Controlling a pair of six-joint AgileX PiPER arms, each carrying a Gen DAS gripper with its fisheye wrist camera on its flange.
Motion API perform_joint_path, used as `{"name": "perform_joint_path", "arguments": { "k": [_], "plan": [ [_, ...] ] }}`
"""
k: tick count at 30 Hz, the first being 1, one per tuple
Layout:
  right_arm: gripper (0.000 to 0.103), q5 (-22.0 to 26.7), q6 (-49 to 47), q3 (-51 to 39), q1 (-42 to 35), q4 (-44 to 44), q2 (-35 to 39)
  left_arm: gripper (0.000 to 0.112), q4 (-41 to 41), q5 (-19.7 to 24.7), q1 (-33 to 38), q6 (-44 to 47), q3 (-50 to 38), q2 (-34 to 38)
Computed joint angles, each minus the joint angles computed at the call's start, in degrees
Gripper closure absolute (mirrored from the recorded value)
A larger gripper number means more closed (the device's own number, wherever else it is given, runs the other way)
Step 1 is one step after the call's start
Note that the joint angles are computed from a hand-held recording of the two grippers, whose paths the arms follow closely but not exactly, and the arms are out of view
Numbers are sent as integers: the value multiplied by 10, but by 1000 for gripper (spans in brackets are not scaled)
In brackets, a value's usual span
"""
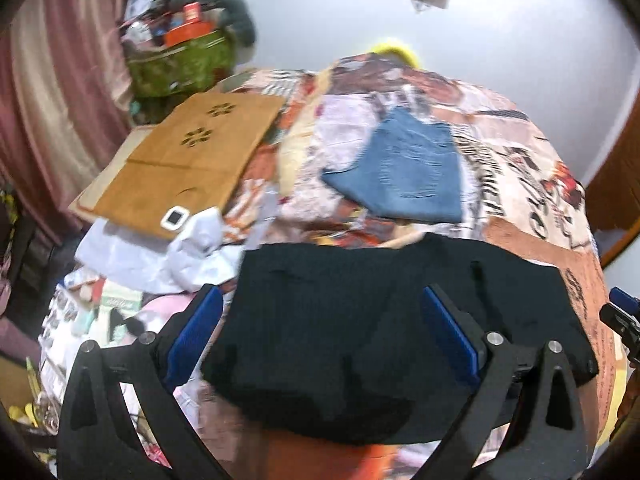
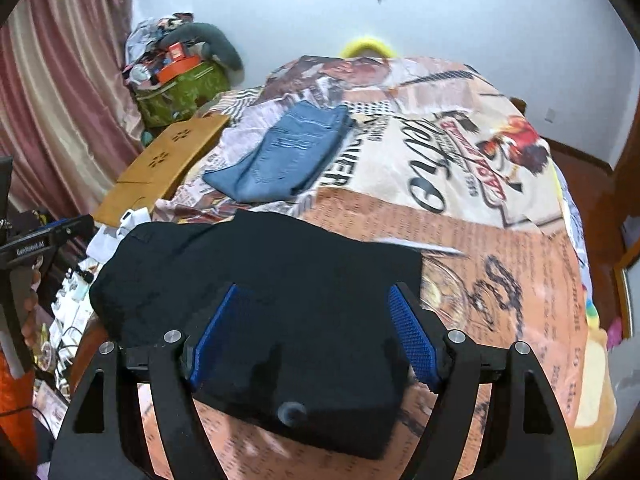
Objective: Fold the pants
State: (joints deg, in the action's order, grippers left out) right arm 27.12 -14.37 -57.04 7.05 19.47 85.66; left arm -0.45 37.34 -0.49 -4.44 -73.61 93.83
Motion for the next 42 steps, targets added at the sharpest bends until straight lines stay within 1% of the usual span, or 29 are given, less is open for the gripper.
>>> {"name": "perform_joint_path", "arguments": {
  "k": [2,5,8,11,13,16,19,23,24,28,30,31,33,36,38,39,41,42],
  "plan": [
    [27,-4,27,-9,18,-26,16,13,-23,2,32,30,13,0],
    [27,-3,70,-25,44,-68,47,13,-46,2,59,60,33,5],
    [27,8,103,-43,63,-97,81,13,-85,2,85,98,55,19],
    [27,26,114,-59,67,-100,113,13,-144,14,114,147,70,39],
    [27,36,129,-65,68,-103,130,13,-204,40,138,188,70,65],
    [27,45,123,-68,65,-87,143,13,-266,77,161,229,68,99],
    [25,46,127,-66,66,-89,141,13,-296,103,165,244,66,123],
    [24,43,136,-64,70,-97,141,12,-320,111,167,248,70,126],
    [23,43,135,-64,69,-95,141,11,-333,120,171,255,70,127],
    [23,42,124,-64,65,-85,143,11,-401,174,197,295,68,140],
    [22,42,120,-65,64,-81,143,11,-444,212,207,326,67,148],
    [22,42,118,-65,63,-79,143,10,-454,222,209,335,65,153],
    [22,42,114,-65,62,-75,144,10,-464,222,203,338,61,163],
    [21,41,112,-65,62,-72,145,10,-474,230,202,328,33,196],
    [21,40,109,-64,62,-69,145,10,-478,225,200,309,11,215],
    [21,40,106,-64,61,-67,145,12,-475,207,194,294,4,217],
    [21,38,101,-63,61,-62,144,23,-445,165,180,264,1,211],
    [20,38,98,-62,60,-58,145,33,-401,138,160,226,-9,211]
  ]
}}
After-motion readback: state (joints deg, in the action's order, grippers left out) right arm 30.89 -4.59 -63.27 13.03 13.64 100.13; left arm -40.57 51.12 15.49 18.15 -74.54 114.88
